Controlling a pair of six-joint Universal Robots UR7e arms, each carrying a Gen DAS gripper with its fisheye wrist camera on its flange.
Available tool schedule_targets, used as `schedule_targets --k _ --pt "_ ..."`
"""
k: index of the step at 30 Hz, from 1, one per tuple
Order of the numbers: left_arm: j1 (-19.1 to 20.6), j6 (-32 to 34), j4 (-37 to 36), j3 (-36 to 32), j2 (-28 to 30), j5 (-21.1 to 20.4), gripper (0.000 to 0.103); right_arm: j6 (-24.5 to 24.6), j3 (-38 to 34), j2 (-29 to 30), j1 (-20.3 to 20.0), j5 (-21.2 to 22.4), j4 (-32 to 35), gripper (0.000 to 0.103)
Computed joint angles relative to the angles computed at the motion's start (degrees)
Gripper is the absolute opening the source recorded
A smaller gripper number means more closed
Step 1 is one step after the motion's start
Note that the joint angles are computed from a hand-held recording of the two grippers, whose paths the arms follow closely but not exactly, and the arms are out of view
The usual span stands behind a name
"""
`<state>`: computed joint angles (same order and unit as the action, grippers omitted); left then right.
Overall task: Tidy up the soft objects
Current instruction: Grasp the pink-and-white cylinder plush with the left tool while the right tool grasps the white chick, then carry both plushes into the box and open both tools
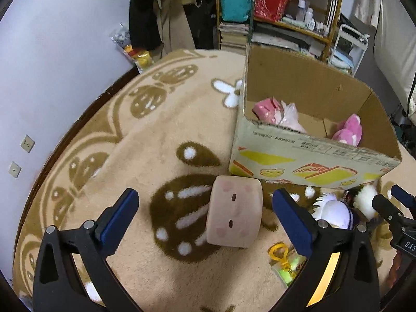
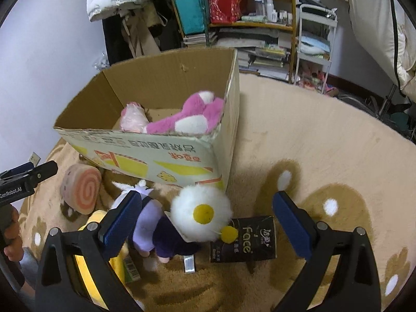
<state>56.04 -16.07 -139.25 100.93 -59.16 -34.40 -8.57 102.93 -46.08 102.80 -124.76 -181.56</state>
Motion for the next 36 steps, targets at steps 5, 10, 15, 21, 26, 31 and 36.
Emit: schedule_targets --k 5,10,15,21,26,31,36 --pt "1.5 0.3 2.4 -1.6 1.9 -2.0 0.101 0.8 -1.4 1.1 -1.1 0.9 2.0 0.103" --pt "2.6 -0.9 4.9 -2.5 3.1 -3.3 0.100 1.9 -2.6 2.0 -2.1 2.3 3.9 0.091" --pt "3.5 -1.0 7.4 -3.2 3.7 -5.5 0.076 4.6 -3.0 1.1 -3.6 5.0 8.5 0.057" --pt "4.7 -1.2 5.8 -2.8 3.1 -10.4 0.047 3.8 -3.1 1.6 -3.4 5.3 9.6 0.034" --pt "3.8 -0.8 5.3 -1.9 2.9 -8.8 0.043 3.7 -1.5 0.3 -3.2 6.8 7.4 0.033" --pt "1.5 0.9 1.5 1.2 1.2 -6.4 0.042 2.8 0.4 -1.3 -2.5 8.2 4.5 0.033" --pt "-1.5 3.6 -4.7 5.1 -1.7 -3.7 0.042 1.9 2.2 -2.9 -1.2 8.6 2.1 0.033"
